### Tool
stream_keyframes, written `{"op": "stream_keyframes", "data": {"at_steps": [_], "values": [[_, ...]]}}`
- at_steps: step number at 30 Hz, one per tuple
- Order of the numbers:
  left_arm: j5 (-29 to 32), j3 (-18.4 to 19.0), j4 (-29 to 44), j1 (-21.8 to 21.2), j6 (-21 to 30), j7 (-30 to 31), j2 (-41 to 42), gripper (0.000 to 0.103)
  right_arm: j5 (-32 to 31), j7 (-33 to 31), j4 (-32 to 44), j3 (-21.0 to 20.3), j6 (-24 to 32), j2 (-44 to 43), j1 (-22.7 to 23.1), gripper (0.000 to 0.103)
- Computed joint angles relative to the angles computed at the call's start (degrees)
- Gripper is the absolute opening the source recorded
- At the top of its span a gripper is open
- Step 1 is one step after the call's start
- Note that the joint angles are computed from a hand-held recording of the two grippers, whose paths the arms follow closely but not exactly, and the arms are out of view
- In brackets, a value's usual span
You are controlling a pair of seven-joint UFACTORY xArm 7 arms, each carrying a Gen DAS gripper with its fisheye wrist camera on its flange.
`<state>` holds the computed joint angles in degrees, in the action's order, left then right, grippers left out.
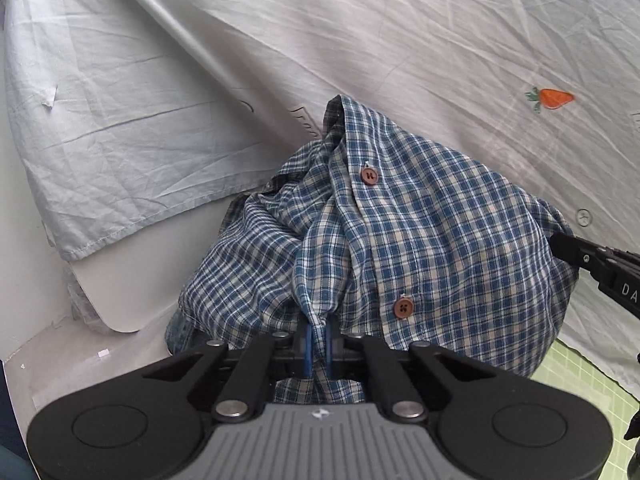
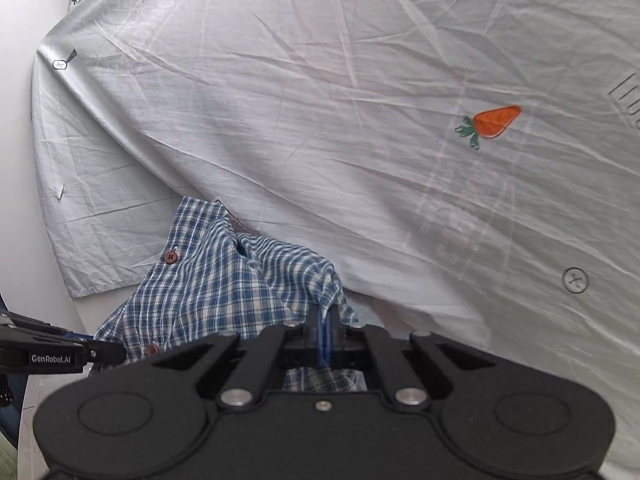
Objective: Fold clothes
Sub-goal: 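Lift the plaid shirt off the pile with both grippers and pull it onto the mat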
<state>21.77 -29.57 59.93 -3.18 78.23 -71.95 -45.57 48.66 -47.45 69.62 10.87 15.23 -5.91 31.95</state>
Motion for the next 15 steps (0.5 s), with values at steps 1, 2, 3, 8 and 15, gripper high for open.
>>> {"op": "stream_keyframes", "data": {"at_steps": [1, 2, 3, 8, 15], "values": [[-0.65, -1.3, 0.93, -0.56, -0.02, -0.54, 0.22, 0.006, 0.89, -0.47, -2.9, -0.51, -0.55, -3.25, -0.3, 0.002], [-1.33, -2.73, 1.78, -1.15, -0.17, -1.12, 0.59, 0.006, 1.8, -0.43, -6.3, -1.56, -1.18, -6.92, -0.38, 0.002], [-1.93, -4.21, 2.71, -1.67, -0.37, -1.73, 1.06, 0.006, 1.98, 0.09, -9.65, -2.78, -1.8, -10.61, -0.34, 0.002], [-4.91, -14.66, 9.13, -4.15, -3.98, -5.57, 9.54, 0.006, -5.7, 6.2, -27.69, -7.88, -0.13, -32.86, -7.93, 0.002], [5.37, -39.02, 18.43, -2.35, -12.1, -19.46, 37.99, 0.01, -28.81, 12.69, -42.79, -16.5, 23.65, -56.49, -33.82, 0.002]]}}
